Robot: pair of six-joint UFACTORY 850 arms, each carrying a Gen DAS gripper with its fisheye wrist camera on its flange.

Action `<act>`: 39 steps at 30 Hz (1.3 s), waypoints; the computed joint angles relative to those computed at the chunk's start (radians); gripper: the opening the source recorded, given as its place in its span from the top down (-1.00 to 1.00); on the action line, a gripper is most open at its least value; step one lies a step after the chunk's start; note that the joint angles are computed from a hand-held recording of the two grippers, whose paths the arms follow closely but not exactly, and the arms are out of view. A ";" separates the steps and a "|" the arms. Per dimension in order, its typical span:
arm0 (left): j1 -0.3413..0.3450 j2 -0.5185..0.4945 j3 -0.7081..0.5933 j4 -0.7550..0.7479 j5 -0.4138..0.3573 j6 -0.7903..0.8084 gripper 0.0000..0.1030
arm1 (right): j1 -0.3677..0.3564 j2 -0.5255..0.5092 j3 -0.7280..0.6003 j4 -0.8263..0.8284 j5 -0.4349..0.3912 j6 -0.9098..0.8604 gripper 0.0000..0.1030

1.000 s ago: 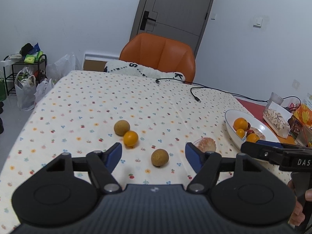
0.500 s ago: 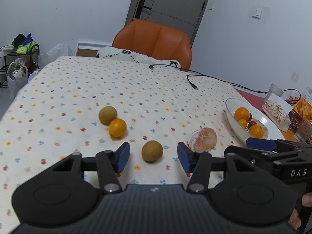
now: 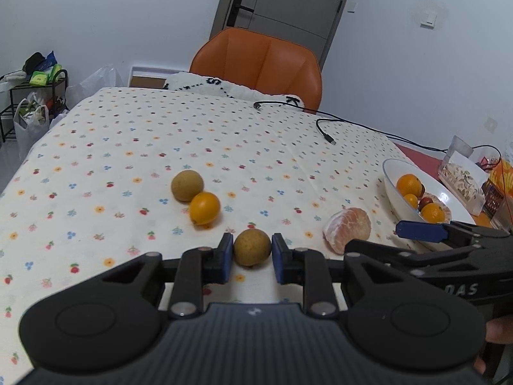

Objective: Organize fruits
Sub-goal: 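Grasp a brown round fruit with the left tool while the right tool grasps another pomelo segment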

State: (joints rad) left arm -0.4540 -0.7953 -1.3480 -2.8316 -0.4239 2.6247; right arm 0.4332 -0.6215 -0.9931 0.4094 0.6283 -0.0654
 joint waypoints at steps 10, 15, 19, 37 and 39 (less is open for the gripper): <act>0.020 0.008 0.010 -0.002 -0.007 -0.013 0.54 | 0.024 -0.048 -0.074 0.142 -0.025 -0.167 -0.98; 0.026 0.015 0.021 -0.004 -0.017 -0.014 0.54 | 0.030 -0.054 -0.091 0.201 -0.035 -0.206 -0.98; 0.031 0.020 0.030 0.006 -0.029 -0.024 0.53 | 0.040 -0.054 -0.098 0.282 -0.040 -0.254 -0.96; 0.050 0.043 0.067 -0.002 -0.072 -0.035 0.53 | 0.039 -0.049 -0.092 0.248 -0.068 -0.140 -0.77; 0.055 0.043 0.070 0.004 -0.077 -0.046 0.54 | 0.042 -0.062 -0.111 0.270 -0.067 -0.169 -0.77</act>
State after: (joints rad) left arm -0.3988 -0.7523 -1.2783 -2.8272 -0.5006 2.5782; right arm 0.4754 -0.6832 -1.1040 0.6793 0.5612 -0.2342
